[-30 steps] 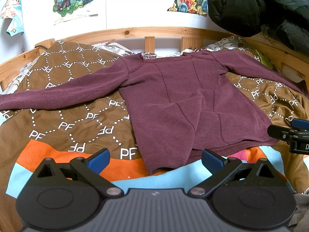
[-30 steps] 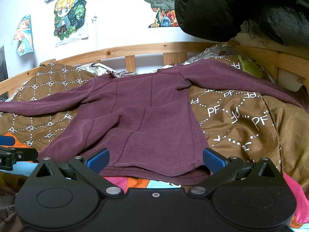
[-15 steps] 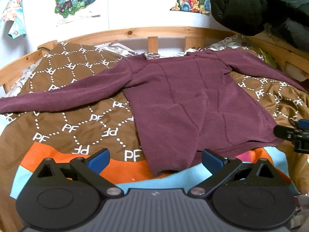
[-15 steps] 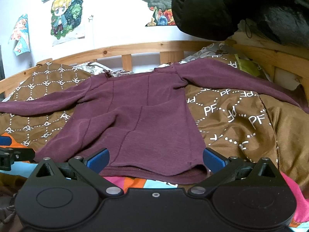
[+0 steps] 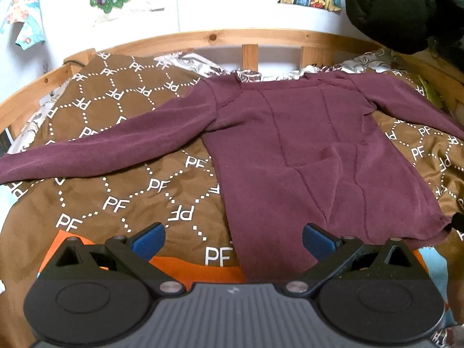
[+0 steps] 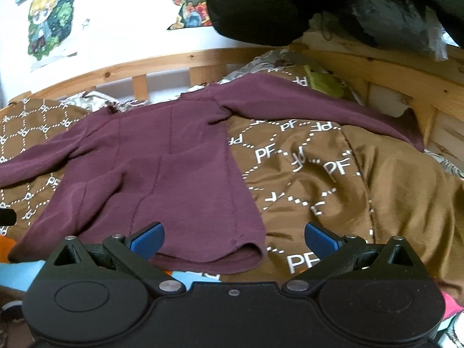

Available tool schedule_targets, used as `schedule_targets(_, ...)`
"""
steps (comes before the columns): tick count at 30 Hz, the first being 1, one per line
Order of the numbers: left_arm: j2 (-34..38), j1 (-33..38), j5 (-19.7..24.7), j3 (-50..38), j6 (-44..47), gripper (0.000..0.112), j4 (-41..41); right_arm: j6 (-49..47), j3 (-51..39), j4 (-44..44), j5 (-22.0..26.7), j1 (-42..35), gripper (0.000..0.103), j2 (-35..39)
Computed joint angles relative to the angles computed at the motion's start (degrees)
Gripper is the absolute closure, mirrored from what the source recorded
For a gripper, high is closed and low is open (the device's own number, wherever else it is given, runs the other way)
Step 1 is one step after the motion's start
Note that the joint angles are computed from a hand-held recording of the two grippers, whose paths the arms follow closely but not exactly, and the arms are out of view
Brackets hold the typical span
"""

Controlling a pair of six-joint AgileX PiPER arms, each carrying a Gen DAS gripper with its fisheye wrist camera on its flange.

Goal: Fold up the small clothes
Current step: 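Grasp the maroon sweater's sleeve cuff with the right gripper and lift it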

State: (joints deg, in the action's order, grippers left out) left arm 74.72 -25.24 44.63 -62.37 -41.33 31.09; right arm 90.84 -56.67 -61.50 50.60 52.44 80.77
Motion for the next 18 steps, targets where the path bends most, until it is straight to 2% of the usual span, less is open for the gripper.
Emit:
schedule_targets(8, 11.67, 2.79, 10.40, -19.54, 14.00, 0.010, -3.41, 0.85, -0.12, 1.55, -2.11, -3.56, 0.001, -1.17)
schedule_targets(10, 14.99, 3.30, 11.88, -24.76, 16.70, 0.010, -4.02, 0.86, -0.25, 1.98, -2.54, -4.60, 0.001, -1.01)
schedule_targets(14, 21.53, 4.24, 10.54, -31.81, 18.84, 0.010, -5.49, 4.66, 1.73, -1.11, -5.84, -6.77, 0.001, -1.86)
schedule_targets(16, 24.05, 5.14, 7.70, -32.74, 17.60, 0.010, -7.97, 12.89, 5.42, -8.93, -10.18, -7.77, 0.001, -3.89)
schedule_targets(18, 25.88, 6.81, 4.23, -32.30, 17.25, 0.010, -12.53, 20.67, 7.82, -16.50, -10.87, -7.88, 0.001, -5.18)
